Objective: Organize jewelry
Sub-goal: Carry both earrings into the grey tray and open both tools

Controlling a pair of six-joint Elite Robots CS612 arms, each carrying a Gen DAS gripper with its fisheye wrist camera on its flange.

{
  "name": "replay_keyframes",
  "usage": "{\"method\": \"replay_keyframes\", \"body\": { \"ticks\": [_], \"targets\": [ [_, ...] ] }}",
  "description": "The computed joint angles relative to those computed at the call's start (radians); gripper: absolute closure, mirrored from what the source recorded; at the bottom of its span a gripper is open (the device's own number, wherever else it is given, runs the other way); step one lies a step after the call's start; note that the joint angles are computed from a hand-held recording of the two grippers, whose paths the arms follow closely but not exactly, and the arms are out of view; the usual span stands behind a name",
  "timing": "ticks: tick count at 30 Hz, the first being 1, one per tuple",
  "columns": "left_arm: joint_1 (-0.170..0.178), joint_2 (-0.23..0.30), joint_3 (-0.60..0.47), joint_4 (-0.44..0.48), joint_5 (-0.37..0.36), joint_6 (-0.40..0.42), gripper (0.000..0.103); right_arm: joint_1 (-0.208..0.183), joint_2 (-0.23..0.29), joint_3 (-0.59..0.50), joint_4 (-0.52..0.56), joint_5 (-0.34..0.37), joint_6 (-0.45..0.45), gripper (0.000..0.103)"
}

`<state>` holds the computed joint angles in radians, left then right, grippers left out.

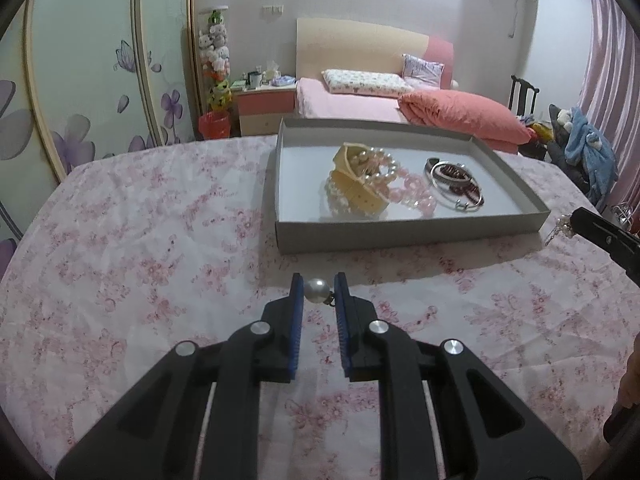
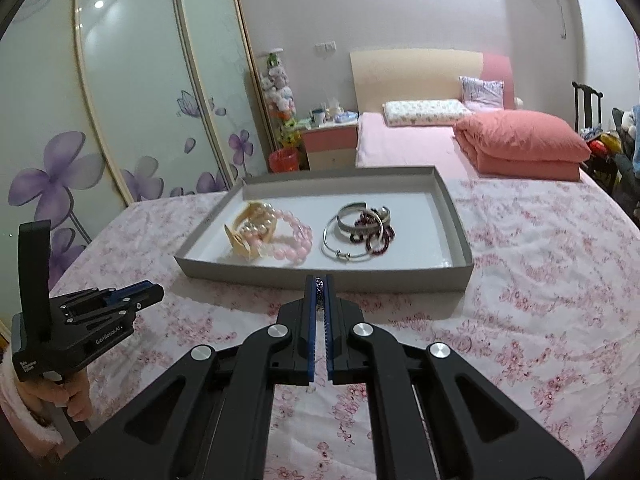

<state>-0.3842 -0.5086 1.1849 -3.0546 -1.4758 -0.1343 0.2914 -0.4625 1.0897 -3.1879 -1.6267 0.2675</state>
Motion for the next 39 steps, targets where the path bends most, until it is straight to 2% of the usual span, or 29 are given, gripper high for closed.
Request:
{"method": "replay_keyframes", "body": {
  "ticks": [10, 25, 35, 39],
  "targets": [
    [-0.016, -0.017, 0.04, -0.142, 0.033, 0.011, 0.087, 0.018, 0.003, -0.001, -0.101, -0.064, -0.037, 0.099],
    [-0.046, -0.019, 0.069, -0.343, 0.094, 0.073, 0.087, 0.033, 0.026, -0.024, -0.244, -0.139, -0.086, 0.099],
    [-0.058, -0.011, 0.06, -0.417, 0.13, 0.104, 0.087, 0.041, 0.051, -0.061, -0.306, -0.186, -0.128, 0.099],
    [-0.059, -0.008, 0.055, -0.42, 0.132, 0.102, 0.087, 0.042, 0.056, -0.07, -0.31, -0.2, -0.135, 0.099]
  ]
}}
